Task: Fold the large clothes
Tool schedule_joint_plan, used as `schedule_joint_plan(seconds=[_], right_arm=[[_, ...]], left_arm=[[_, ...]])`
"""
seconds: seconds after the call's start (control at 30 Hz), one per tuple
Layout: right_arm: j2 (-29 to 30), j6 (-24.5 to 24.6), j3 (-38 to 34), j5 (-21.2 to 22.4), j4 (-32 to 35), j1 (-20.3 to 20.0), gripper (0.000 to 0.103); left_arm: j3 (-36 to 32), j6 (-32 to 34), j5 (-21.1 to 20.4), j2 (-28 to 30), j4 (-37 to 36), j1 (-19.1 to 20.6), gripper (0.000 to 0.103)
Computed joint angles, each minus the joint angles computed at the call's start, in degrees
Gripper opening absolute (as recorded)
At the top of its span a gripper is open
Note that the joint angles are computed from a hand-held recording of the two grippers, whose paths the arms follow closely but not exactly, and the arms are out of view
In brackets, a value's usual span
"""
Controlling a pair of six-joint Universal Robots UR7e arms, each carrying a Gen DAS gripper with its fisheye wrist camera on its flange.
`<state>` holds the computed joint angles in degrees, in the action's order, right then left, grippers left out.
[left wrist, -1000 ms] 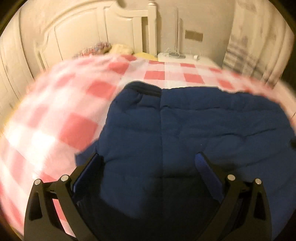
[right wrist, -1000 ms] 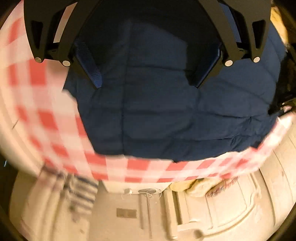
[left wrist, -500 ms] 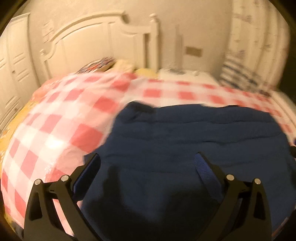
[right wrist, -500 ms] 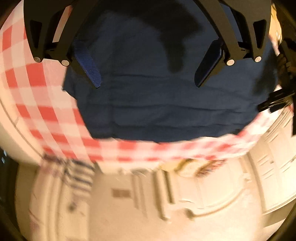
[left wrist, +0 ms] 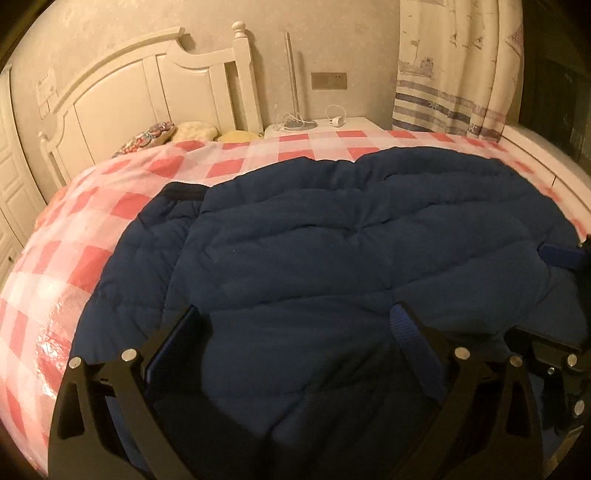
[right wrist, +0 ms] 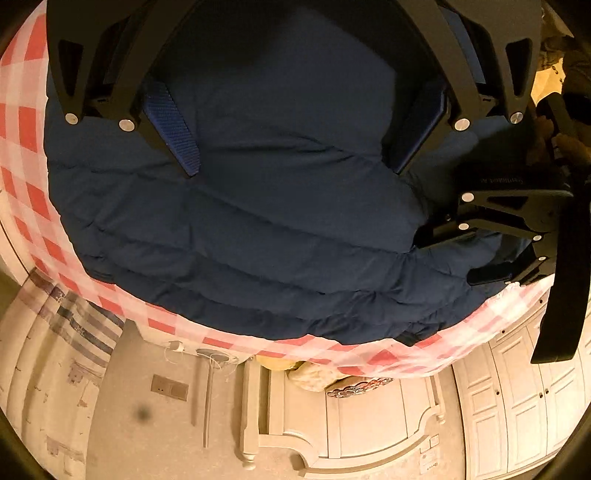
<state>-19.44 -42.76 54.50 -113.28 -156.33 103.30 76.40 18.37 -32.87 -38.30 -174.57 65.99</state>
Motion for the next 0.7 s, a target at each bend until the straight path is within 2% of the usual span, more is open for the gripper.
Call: schedule_joint_plan(seconds=[0.13,0.27,0.33,0.47,0.53,0.57,0.63,0.7], right_arm=[[-0.4,0.0,1.3,-0.1,-1.1,0.1,0.099],[-1.1,0.6,1.6,-1.6,-0.8,0.4,0.098],[-2.3,1.0,2.6,-1.6,-1.5,0.2,0.097],[-6.2,5.0,5.6,-2.2,-5.0,-1.7,0.098],[-7.2,7.4,5.8,-3.6,-5.0,-2.9,0.098],[-7.7,9.2,6.1,-3.9,-4.5,-3.9,0.098],[-9.2,12.6,7.3,-0.2,-2.8,-5.7,0.098],[-10.2,15.2,8.1,3.3,-1.6,-7.1,0.098]], left_arm=[[0.2,0.3,-0.1,-0.1,-0.3,0.1,0.101],[1.8,-3.7,0.1,-2.5,3.3,-0.2,0.101],[4.3,-3.7,0.7,-4.5,1.4,-0.7,0.101],[9.1,-1.2,4.8,-8.0,-3.7,-1.1,0.101],[11.1,-2.7,7.4,-9.7,-2.8,-0.4,0.101],[11.9,-4.2,7.2,-10.6,-1.3,0.3,0.101],[14.6,-6.7,2.6,-13.2,-0.6,1.8,0.101],[15.5,-5.5,1.8,-13.5,-2.5,2.2,0.101]])
